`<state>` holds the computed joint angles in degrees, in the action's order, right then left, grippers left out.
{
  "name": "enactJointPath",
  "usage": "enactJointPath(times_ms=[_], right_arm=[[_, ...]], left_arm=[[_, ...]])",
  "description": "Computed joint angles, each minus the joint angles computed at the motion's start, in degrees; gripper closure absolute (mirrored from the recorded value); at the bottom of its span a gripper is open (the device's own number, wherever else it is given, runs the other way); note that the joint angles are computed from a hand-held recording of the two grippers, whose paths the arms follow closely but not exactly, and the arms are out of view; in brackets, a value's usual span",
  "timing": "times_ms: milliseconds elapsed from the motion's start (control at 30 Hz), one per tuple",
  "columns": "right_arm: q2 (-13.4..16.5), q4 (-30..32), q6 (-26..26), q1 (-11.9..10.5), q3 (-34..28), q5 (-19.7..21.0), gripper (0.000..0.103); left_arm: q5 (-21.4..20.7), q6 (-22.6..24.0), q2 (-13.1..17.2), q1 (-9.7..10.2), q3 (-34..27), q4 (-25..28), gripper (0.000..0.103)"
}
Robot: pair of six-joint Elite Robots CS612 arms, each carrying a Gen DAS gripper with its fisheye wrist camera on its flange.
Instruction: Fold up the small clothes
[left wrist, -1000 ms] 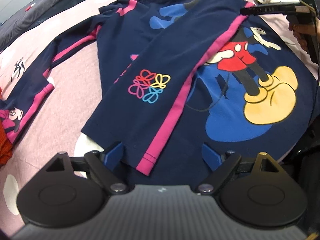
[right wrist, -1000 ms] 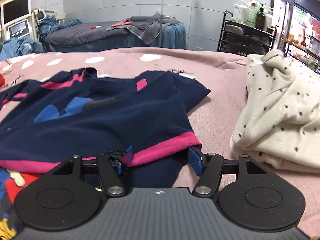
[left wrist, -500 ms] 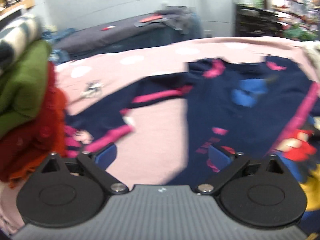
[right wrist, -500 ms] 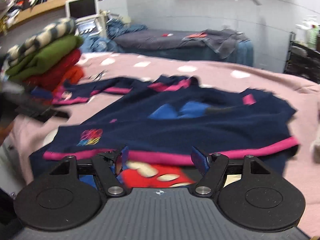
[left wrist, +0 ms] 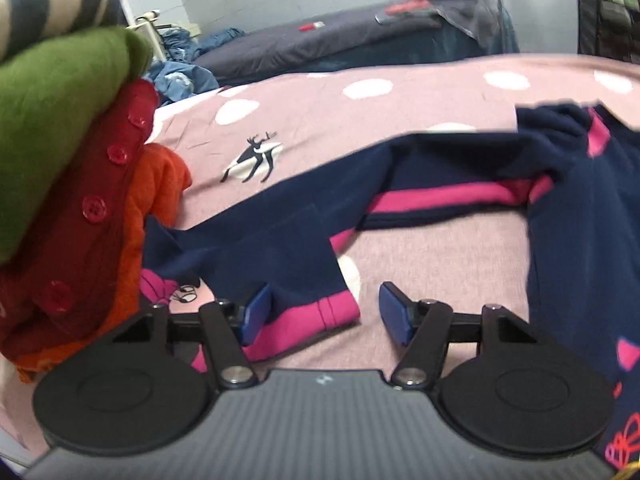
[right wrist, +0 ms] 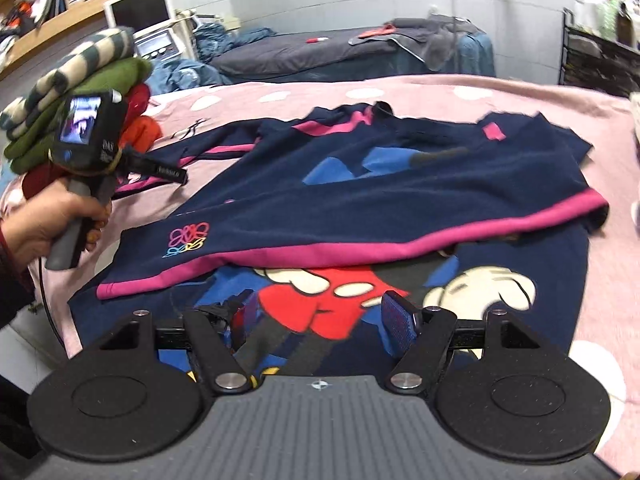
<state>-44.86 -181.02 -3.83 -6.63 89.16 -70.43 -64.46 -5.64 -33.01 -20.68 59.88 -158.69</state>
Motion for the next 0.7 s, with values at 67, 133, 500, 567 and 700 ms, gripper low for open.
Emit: enactJointPath(times_ms=[67, 133, 500, 567, 700], right_arm=[[-0.15, 0.08, 0.78, -0.19, 0.31, -0.07, 0.0], [-0.19, -0.16, 1.29, -0.33, 0.51, 0.05, 0.0], [-0.37, -1.94, 3.18, -0.73, 0.94, 0.12, 0.0], [-0.55, -2.78, 3.92, -0.94, 1.27, 0.13, 0.0], [-0.89, -4.6, 6.46, -1.69, 1.69, 0.11, 0.0]], left_arm=[[-0.84, -2.5, -0.2, 0.45, -0.04, 0.78, 0.07], [-3.0, -5.22, -0.78, 1.06, 0.26, 0.66, 0.082], [-26.51, -6.29, -7.26, 2.23, 8.0, -14.27, 0.088], [-36.37, -3.85, -8.18, 2.12, 8.62, -13.22, 0.088], [-50.18, 4.48, -10.45, 0.86, 11.53, -8.85, 0.088]])
